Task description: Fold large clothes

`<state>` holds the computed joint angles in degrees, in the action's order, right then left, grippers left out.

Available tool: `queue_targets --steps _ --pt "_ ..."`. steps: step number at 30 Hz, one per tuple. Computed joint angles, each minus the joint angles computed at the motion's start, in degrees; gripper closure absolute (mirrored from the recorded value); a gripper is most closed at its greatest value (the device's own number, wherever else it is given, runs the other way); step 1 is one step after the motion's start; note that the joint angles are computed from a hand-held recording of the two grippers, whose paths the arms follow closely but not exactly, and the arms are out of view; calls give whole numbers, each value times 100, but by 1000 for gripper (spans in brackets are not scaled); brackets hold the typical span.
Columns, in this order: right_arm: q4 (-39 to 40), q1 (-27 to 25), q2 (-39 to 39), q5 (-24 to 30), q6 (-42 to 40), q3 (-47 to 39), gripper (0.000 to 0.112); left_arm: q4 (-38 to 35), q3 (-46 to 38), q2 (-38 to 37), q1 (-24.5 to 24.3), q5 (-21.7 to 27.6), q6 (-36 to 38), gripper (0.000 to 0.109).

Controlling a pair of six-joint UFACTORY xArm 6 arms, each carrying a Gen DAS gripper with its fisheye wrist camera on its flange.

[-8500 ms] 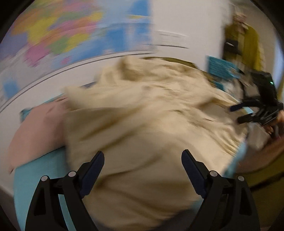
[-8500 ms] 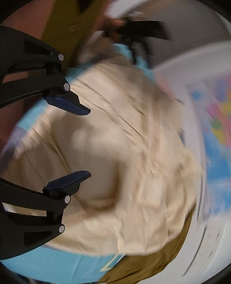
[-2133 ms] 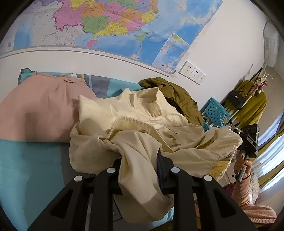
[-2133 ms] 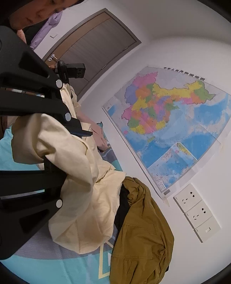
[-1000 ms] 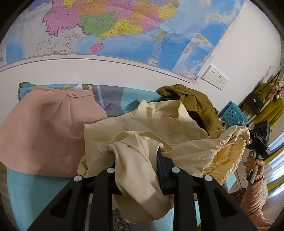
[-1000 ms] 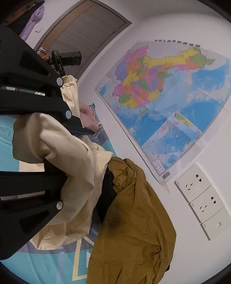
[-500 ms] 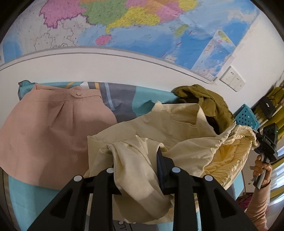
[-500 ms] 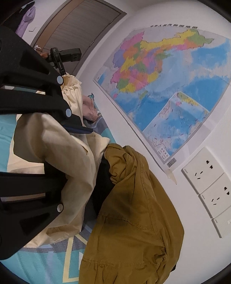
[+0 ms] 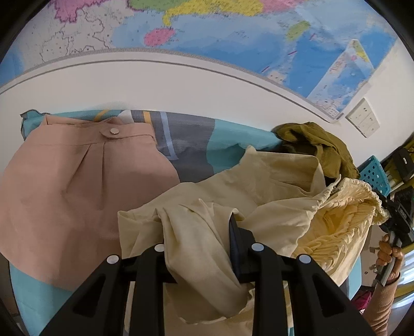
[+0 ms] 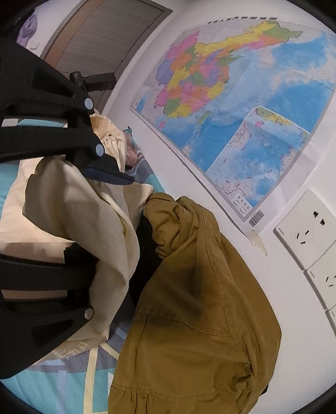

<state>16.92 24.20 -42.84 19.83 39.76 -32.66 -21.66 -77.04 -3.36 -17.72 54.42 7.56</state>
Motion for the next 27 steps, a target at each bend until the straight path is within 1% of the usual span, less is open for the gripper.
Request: queue_targets --steps 1,2,3,4,5,8,10,13,15,17,18,19,20,21,22,23,24,25,27 --pt "-69 5 -19 -44 87 28 63 18 -52 73 -5 -2 -25 82" --pt "-33 25 -34 -85 47 41 56 18 -96 138 1 7 -41 82" --pt "-104 46 -44 -127 105 49 44 13 -140 200 5 19 -61 82" --pt "-415 41 -101 -148 372 70 39 24 -166 241 2 24 -89 82" --pt "-689 30 -167 -107 573 64 37 42 -194 296 3 19 -129 82" --pt "-772 127 -352 -255 496 124 37 131 -243 418 -11 -26 -213 81" --pt "-941 293 -311 -211 361 34 37 175 -275 487 -27 -48 -249 81" --pt "-1984 759 148 303 456 -423 37 233 -328 582 -59 -78 -302 80" --pt "-2813 1115 677 683 640 -819 37 283 -351 625 -85 -98 -337 79" --pt "-3391 1406 1340 1023 641 -1246 40 287 -358 641 -102 -107 -364 77" --pt "-3785 1497 1628 1241 754 -1432 47 259 -362 639 -101 -101 -364 76" --pt "-4137 1556 1911 1469 895 -1619 50 229 -361 629 -99 -92 -344 74" --pt "-4308 1552 2144 1588 959 -1744 55 157 -355 598 -86 -66 -303 70" --pt "-4365 1507 2293 1596 1026 -1805 60 104 -311 543 -85 -96 -253 68" --pt "-4361 1424 2416 1520 1129 -1820 64 79 -239 469 -98 -163 -213 64" --pt "-4370 1310 2547 1447 1203 -1853 70 2 -97 317 -101 -260 -106 60" --pt "-4430 1232 2612 1382 1277 -1863 75 -86 11 195 -96 -303 0 58" --pt "-4487 1149 2656 1223 1342 -1834 76 -213 161 24 -88 -374 175 53" --pt "-4493 1034 2783 1120 1391 -1844 78 -412 530 -363 -99 -692 546 45"
